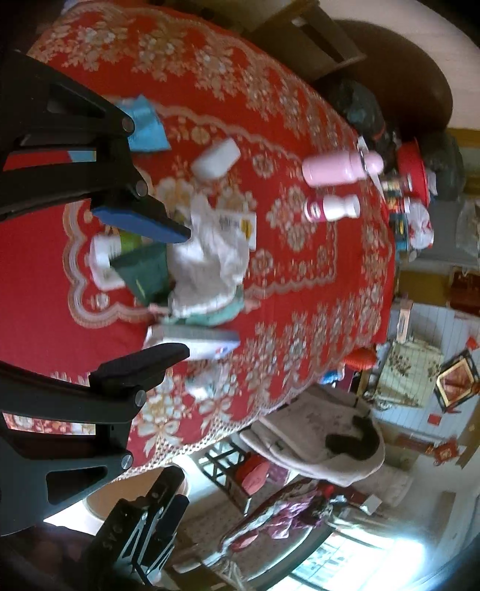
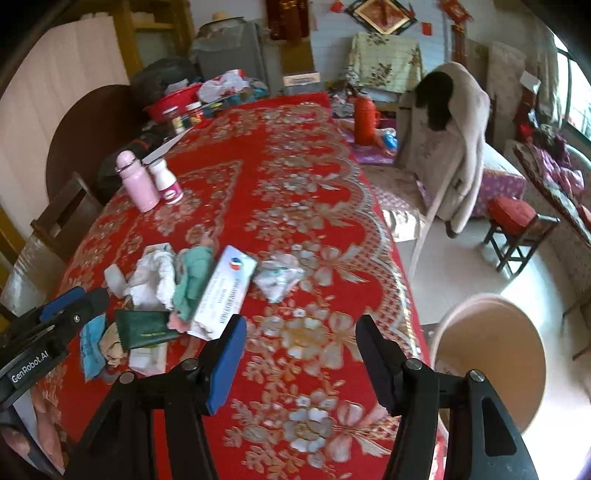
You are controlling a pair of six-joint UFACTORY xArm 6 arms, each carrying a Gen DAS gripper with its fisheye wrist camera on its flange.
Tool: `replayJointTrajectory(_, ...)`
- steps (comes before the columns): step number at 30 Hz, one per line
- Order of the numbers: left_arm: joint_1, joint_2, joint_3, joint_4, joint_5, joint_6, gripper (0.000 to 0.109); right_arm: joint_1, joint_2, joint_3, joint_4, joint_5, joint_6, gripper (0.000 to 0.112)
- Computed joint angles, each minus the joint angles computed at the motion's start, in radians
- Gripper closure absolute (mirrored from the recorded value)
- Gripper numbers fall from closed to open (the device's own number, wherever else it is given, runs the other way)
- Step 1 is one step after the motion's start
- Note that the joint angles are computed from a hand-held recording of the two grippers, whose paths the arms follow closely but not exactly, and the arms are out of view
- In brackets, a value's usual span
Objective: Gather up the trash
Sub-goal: 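Move both open tools back over the trash on the table, then grasp the crumpled white tissue with the right tool while the left tool grasps the white plastic bag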
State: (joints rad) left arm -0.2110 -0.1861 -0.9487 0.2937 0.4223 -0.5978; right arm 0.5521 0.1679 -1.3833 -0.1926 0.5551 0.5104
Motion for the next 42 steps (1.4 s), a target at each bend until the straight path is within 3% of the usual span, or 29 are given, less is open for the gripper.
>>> replayJointTrajectory(8,0.080,-0.080,0.084,-0.058,-0.017,0.040,0.054,0.040,0.063,-0.086,0.026,0.010,-0.029,0.050)
replayJointTrajectory(22,0.207,-0.125,0.147,-0.276,-0.012,0.286,0.050,0.093,0.191,-0.239,0.121,0.050,-0.119,0.047)
replayJointTrajectory(28,0.270,-0.052,0.089,-0.396,0.027,0.375,0.050,0.113,0.275,-0.347,0.181,0.086,-0.176,0.046)
replayJointTrajectory(35,0.299,0.091,-0.033,-0.446,0.053,0.424,0.050,0.128,0.409,-0.527,0.242,0.143,-0.227,0.046)
replayJointTrajectory(42,0.316,0.244,-0.183,-0.486,0.106,0.436,0.050,0.136,0.594,-0.810,0.274,0.243,-0.277,0.046)
